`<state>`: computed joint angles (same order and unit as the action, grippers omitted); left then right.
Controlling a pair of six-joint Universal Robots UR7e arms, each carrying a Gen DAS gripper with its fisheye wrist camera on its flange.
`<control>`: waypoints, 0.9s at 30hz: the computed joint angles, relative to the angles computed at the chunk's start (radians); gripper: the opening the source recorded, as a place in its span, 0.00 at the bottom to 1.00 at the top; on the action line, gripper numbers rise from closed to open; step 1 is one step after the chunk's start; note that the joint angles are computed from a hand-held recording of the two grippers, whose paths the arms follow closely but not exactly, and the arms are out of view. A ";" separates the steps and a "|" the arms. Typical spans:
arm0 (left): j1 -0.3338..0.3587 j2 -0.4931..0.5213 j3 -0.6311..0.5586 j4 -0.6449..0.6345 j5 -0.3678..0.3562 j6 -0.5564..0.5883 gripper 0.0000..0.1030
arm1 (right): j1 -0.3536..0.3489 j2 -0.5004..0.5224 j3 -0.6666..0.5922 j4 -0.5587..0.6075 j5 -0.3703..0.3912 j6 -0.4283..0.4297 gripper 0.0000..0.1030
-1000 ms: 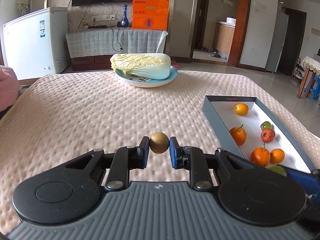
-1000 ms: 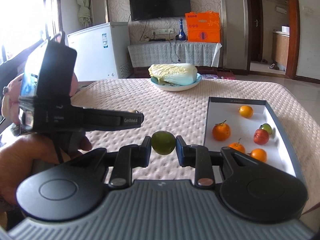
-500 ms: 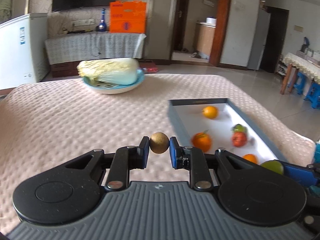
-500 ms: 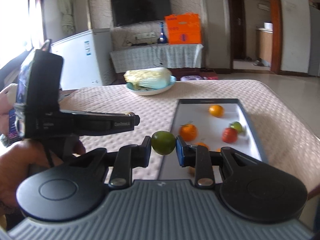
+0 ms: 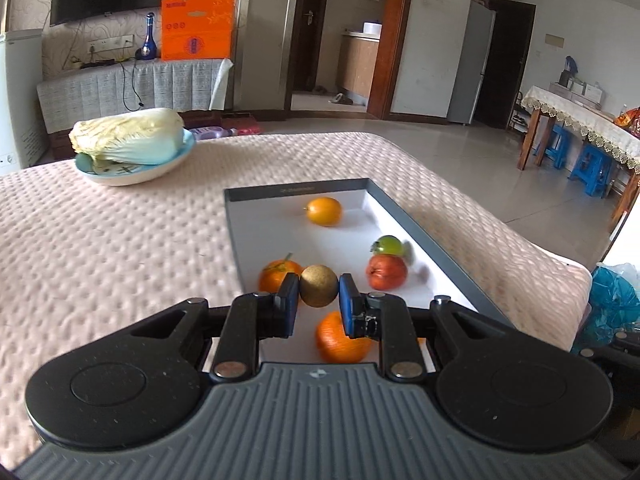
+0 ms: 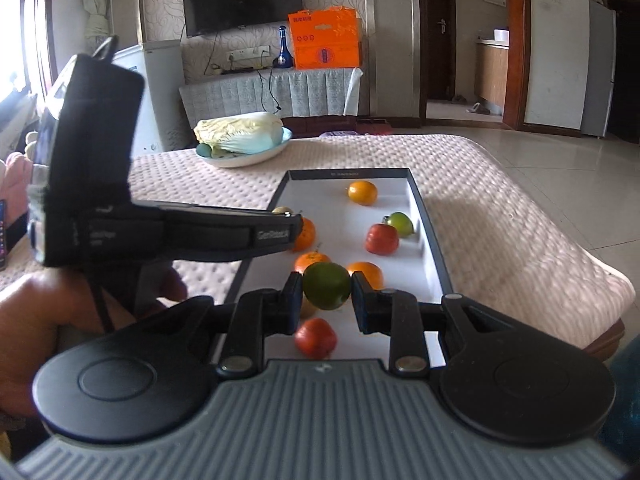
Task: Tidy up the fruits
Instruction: 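Carry the brown fruit with the left gripper while the right gripper carries the green tomato to the box, then open both grippers to release the brown fruit and green tomato into the box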
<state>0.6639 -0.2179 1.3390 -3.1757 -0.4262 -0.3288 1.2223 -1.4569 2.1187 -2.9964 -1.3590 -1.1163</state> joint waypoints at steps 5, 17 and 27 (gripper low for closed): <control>0.015 0.022 -0.043 0.024 -0.016 -0.001 0.25 | -0.003 0.017 -0.021 0.000 -0.016 0.000 0.28; 0.015 0.050 -0.084 0.029 0.012 0.058 0.41 | 0.024 0.067 -0.068 0.026 -0.101 0.012 0.50; -0.067 0.007 0.046 -0.080 0.111 0.034 0.94 | -0.012 0.021 -0.053 -0.003 -0.056 0.058 0.52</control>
